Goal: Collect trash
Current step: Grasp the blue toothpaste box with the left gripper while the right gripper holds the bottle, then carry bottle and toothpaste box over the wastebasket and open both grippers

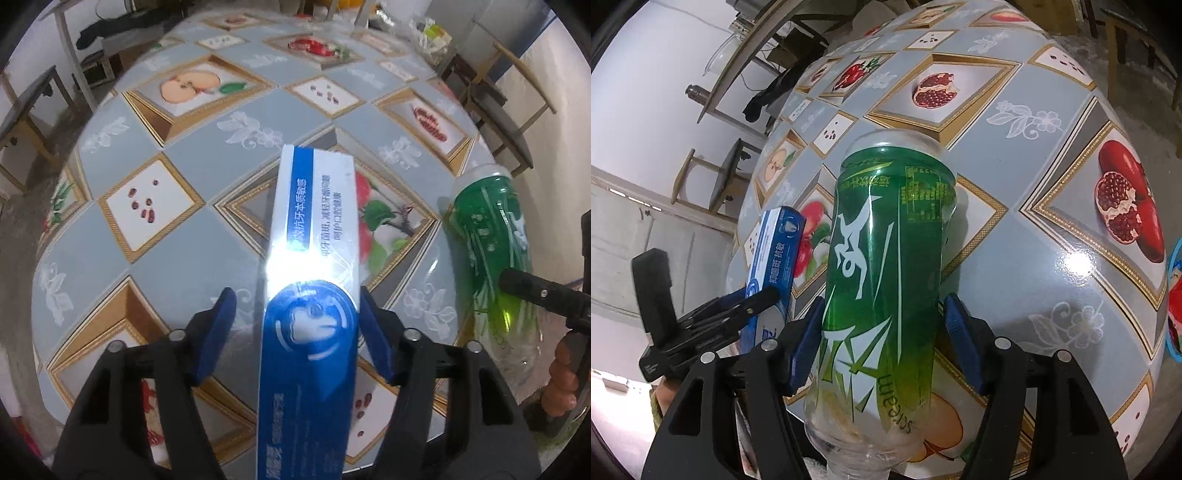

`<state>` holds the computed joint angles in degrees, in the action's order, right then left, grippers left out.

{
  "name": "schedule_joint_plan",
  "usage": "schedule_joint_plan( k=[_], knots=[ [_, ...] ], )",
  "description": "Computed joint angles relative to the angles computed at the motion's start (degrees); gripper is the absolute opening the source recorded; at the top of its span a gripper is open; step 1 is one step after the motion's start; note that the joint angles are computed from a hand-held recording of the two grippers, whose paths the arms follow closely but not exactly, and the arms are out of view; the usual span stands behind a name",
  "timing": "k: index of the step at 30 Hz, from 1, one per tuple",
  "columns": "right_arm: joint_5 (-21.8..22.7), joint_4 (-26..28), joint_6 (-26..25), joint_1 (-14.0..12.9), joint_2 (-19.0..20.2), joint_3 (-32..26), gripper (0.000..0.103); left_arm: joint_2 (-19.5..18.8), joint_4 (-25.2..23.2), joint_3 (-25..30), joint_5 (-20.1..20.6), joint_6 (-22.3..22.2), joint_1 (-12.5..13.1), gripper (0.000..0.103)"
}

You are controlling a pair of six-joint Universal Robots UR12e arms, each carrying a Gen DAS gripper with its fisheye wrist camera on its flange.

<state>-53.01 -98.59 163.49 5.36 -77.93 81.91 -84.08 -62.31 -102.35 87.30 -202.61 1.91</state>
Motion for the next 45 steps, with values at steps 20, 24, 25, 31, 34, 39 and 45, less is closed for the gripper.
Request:
schedule_joint_plan(
  k=[20, 24, 25, 31, 34, 39, 45],
  knots=[
    [4.47, -0.45, 0.02, -1.08, -0.46, 0.97, 0.056, 3.58, 11.49, -3.36, 0.56, -2.37, -0.69, 0.044],
    [6.42, -2.19, 0.13, -2.11, -1.56, 2.07, 0.056, 4.55, 15.44, -4.03, 2.16, -2.81, -1.94, 0.044],
    [6.91, -2.61, 0.10, -2.39, -1.93, 2.40, 0.056, 4.76, 16.51, -4.14, 2.81, -2.91, -2.48, 0.044],
    [9.33, -5.01, 0.94, -4.20, -3.97, 4.31, 0.056, 5.47, 21.20, -4.57, 3.59, -3.58, -4.34, 0.044],
    [10.07, -6.09, 1.78, -5.13, -4.95, 5.41, 0.056, 5.21, 22.98, -4.35, 2.35, -3.83, -4.86, 0.044],
    [11.59, -8.45, 4.22, -7.28, -6.88, 7.87, 0.056, 3.48, 25.01, -2.76, 0.43, -2.45, -6.52, 0.044],
    [13.42, -14.06, 9.92, -12.70, -9.51, 11.42, 0.056, -1.33, 25.41, 2.04, -3.63, 1.11, -9.62, 0.044]
  ],
)
